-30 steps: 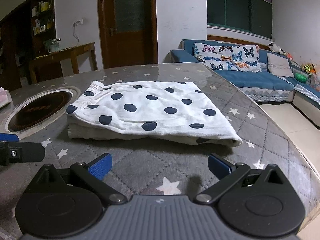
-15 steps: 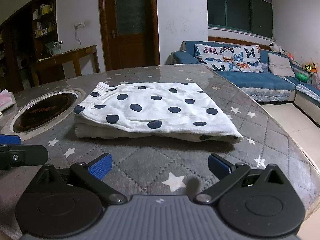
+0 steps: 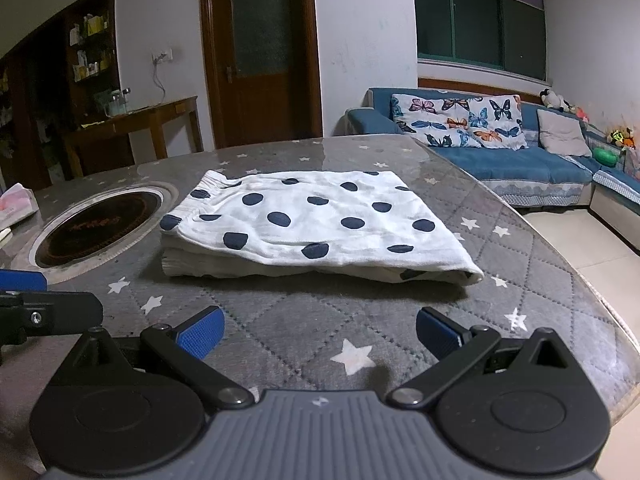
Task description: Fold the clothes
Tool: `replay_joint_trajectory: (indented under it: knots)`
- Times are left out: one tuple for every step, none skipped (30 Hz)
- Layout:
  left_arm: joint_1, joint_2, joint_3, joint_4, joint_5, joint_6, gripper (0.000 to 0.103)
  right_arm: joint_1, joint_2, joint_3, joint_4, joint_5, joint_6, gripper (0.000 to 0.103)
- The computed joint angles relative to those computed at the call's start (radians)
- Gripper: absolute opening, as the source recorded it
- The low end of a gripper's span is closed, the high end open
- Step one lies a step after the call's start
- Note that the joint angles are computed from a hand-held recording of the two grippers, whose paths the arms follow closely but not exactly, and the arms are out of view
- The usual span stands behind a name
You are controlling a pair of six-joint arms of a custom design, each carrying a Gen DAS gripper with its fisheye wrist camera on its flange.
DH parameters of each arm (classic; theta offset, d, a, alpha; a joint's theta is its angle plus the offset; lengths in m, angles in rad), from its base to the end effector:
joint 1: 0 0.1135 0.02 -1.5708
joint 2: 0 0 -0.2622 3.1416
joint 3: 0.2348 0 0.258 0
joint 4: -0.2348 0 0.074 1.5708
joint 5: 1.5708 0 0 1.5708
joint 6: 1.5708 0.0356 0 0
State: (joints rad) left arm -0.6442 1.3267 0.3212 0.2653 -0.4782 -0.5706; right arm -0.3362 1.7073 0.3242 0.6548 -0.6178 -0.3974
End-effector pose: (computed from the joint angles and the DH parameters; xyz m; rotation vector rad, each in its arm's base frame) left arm 0.1855 -0.1188 0.1170 -0.1555 2.2096 -0.1134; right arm 0.2318 -0.0592 0.0694 -0.3708 2.1266 0.2932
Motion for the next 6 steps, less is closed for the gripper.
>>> replay_joint_trajectory:
  knots:
    - [-0.005, -0.001, 0.000, -0.002, -0.004, -0.002, 0.103, -0.003, -0.003, -0.002, 0.000, -0.004, -0.001, 0.103]
    - [-0.012, -0.002, 0.000, -0.004, -0.010, -0.003, 0.103, -0.006, -0.006, -0.005, -0.001, -0.008, -0.002, 0.103]
    - [-0.018, -0.003, 0.001, -0.006, -0.015, -0.004, 0.103, -0.008, -0.010, -0.007, -0.002, -0.011, -0.003, 0.103]
    - [-0.024, -0.003, 0.001, -0.006, -0.021, -0.003, 0.103, -0.011, -0.014, -0.009, -0.004, -0.015, -0.005, 0.103]
    - [-0.030, -0.003, 0.001, -0.006, -0.027, -0.004, 0.103, -0.012, -0.018, -0.011, -0.004, -0.018, -0.006, 0.103]
    - [-0.033, -0.003, 0.003, -0.008, -0.030, -0.004, 0.103, -0.014, -0.021, -0.014, -0.004, -0.020, -0.008, 0.103]
